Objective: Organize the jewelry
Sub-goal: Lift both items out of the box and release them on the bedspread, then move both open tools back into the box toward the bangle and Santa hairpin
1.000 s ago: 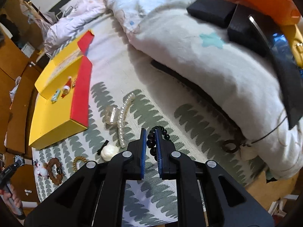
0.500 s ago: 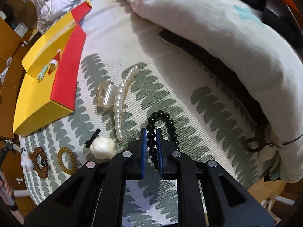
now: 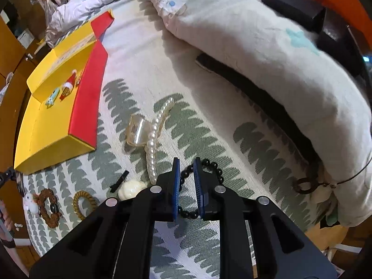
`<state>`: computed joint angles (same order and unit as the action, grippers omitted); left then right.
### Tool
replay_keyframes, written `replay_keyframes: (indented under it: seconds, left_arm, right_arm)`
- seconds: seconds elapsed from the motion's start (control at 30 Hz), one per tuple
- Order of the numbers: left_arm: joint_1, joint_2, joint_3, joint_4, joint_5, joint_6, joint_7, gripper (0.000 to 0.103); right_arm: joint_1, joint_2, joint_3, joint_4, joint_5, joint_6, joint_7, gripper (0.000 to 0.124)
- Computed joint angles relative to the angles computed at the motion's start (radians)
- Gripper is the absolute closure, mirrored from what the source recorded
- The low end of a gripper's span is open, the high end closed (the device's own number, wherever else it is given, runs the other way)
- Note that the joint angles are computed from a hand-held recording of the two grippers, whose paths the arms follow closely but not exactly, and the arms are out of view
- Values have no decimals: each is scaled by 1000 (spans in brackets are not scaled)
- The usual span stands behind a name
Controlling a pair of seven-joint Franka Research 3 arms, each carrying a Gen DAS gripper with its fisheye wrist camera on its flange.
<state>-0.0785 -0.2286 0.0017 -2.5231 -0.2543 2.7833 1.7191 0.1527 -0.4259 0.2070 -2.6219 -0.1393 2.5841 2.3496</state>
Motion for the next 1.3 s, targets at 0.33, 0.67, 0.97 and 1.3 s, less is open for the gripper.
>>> replay_keyframes:
  seconds: [0.33, 0.67, 0.97, 1.3]
  left_arm:
    - [-4, -74, -1, 21, 21, -11, -58, 28]
    - [-104, 26, -31, 125, 13, -7, -92, 15]
    - [-48, 310, -140, 409, 177, -115, -388, 15]
    - [11, 522, -202, 630, 172, -195, -416, 15]
  right_arm:
    - [2, 50, 25, 25, -13, 219, 15, 77]
    - [145, 372, 1, 307, 58, 376, -185, 52]
    - [264, 711, -106, 733, -1, 177, -213, 52]
    - [296, 866, -154, 930, 161, 48, -358, 52]
